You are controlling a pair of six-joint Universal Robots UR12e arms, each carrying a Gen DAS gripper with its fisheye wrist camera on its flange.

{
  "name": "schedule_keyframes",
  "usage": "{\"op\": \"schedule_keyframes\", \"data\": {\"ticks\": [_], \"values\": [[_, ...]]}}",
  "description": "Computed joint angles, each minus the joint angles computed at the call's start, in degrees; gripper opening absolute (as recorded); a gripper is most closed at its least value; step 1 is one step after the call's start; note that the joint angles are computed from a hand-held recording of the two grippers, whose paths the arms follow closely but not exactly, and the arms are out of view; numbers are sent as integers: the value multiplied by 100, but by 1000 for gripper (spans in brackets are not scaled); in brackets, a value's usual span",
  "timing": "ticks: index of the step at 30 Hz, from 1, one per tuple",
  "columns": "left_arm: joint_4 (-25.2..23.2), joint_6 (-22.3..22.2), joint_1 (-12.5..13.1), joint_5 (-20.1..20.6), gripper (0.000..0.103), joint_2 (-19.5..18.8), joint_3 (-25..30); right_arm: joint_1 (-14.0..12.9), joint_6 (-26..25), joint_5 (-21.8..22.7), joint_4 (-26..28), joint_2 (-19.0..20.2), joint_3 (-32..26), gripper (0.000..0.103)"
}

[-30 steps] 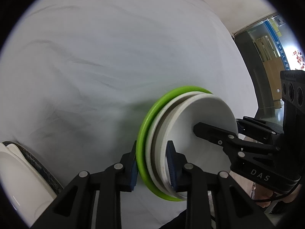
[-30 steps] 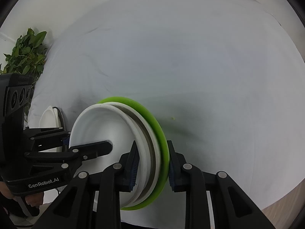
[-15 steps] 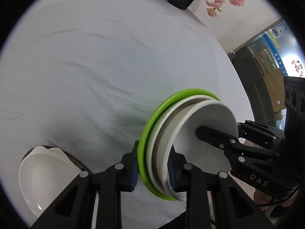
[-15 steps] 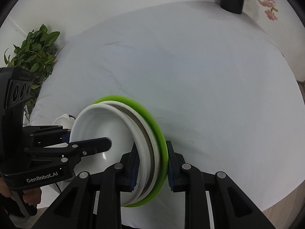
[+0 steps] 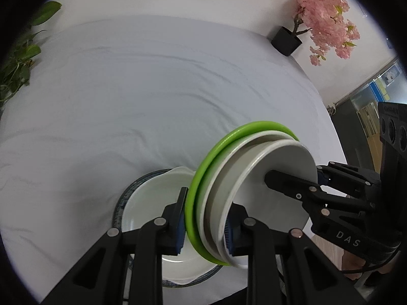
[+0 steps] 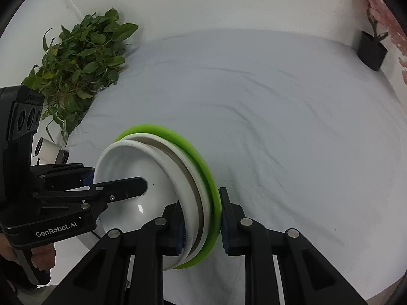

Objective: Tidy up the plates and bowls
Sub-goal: 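Carry the nested bowls with both tools and lower them onto the plate stack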

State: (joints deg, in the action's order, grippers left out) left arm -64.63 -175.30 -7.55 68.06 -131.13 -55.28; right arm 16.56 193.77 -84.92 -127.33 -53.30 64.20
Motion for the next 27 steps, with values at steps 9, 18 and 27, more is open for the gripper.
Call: {"op": "schedule_keyframes", "data": {"ticks": [9, 18, 27], "values": [[-150, -63, 202, 20, 22, 134, -360, 283, -118, 156, 602, 449, -632, 19], [-623, 202, 241, -38, 22, 10, -235, 278, -36, 312, 1176, 634, -813, 19], [-1202, 438, 192, 44, 22, -198, 156, 292, 146, 456, 1647, 941, -1217, 19]]}}
